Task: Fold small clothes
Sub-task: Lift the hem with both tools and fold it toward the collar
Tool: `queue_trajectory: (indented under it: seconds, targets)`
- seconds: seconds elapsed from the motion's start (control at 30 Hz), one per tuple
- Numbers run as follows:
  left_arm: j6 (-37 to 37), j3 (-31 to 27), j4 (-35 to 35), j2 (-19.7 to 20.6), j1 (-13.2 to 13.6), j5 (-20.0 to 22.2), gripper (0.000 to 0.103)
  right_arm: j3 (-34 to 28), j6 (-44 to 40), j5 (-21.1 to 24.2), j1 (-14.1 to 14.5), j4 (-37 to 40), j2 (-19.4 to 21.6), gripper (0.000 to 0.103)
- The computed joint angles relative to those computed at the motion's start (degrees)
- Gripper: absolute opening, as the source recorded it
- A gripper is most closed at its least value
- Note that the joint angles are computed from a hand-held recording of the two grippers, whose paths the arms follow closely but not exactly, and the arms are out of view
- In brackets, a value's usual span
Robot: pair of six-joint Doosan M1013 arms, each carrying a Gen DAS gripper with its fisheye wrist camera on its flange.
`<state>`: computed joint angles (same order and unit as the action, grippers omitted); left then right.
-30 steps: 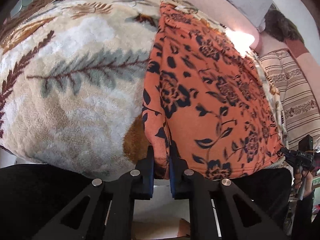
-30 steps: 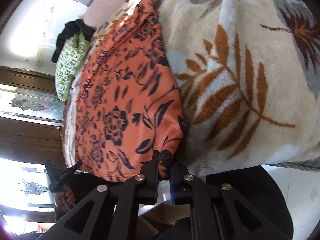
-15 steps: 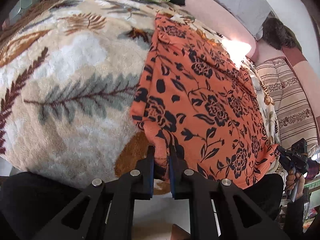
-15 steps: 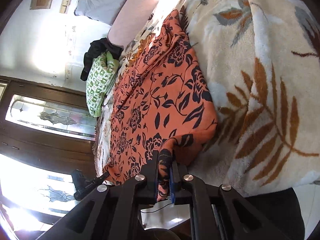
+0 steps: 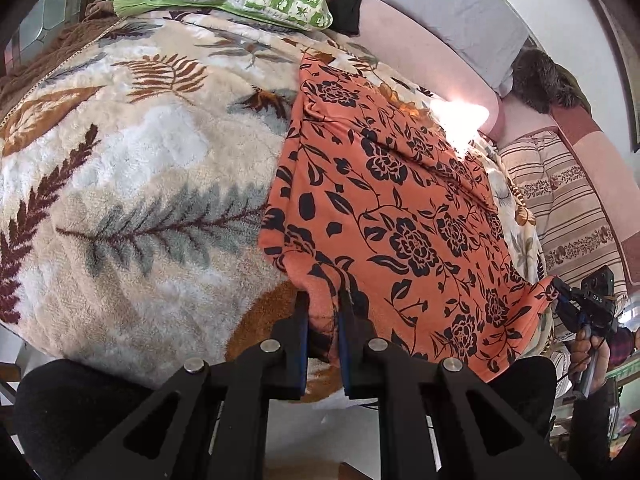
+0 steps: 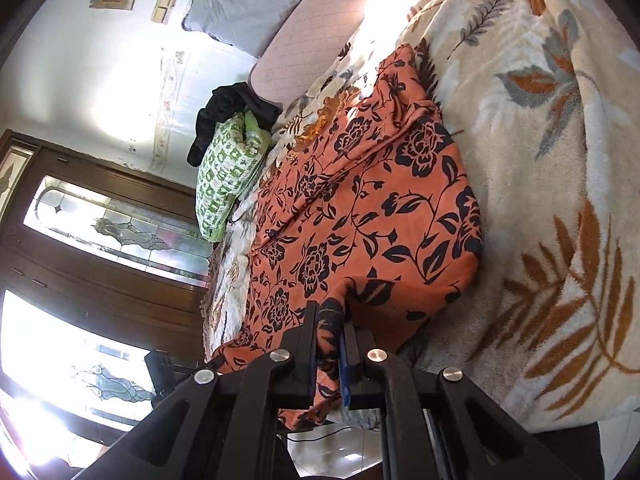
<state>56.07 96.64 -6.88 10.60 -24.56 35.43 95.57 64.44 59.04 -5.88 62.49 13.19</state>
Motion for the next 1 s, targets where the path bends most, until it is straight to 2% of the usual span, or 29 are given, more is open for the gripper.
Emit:
queue_trajectory:
  seconds: [0.4,0.57,0.7,0.87,0.93,0.97,1.0]
  targets:
    - [4.7,-6.6,0.8,2.6,2.2,-2.5,0.012,-6.6,0.0,-2.1,0.7,0.2,3.6,0.009]
    - [10.4,-10.2,-1.6,3.9,3.1,-2.2,0.012,-9.9,0.1,-1.9,1.0,0.4,6.2,0.009]
    - [17.2,-16.5,-3.7,6.7,4.6,-1.9,0.012,-15.3,-0.4,-2.1,1.5,0.4,9.2,0.009]
    - [17.3,-28.1,0.9,13.7,6.6,-3.2,0.013,-26.8,0.2,-5.9,1.6,3.3,15.5,0.009]
    - [15.3,-35.0,1.6,19.1,7.8,0.8,0.018,-33.7,5.2,-6.8,2.3,-1.5,19.5,0.01]
    - [13.7,-38.8,4.8,22.2,7.9,3.8,0.035,-37.3,8.7,-5.7,2.3,-3.4,22.3,0.012]
    - [11.5,-42.5,8.3,25.3,8.0,7.5,0.049,-40.8,13.3,-4.5,2.5,-7.8,24.7,0.027]
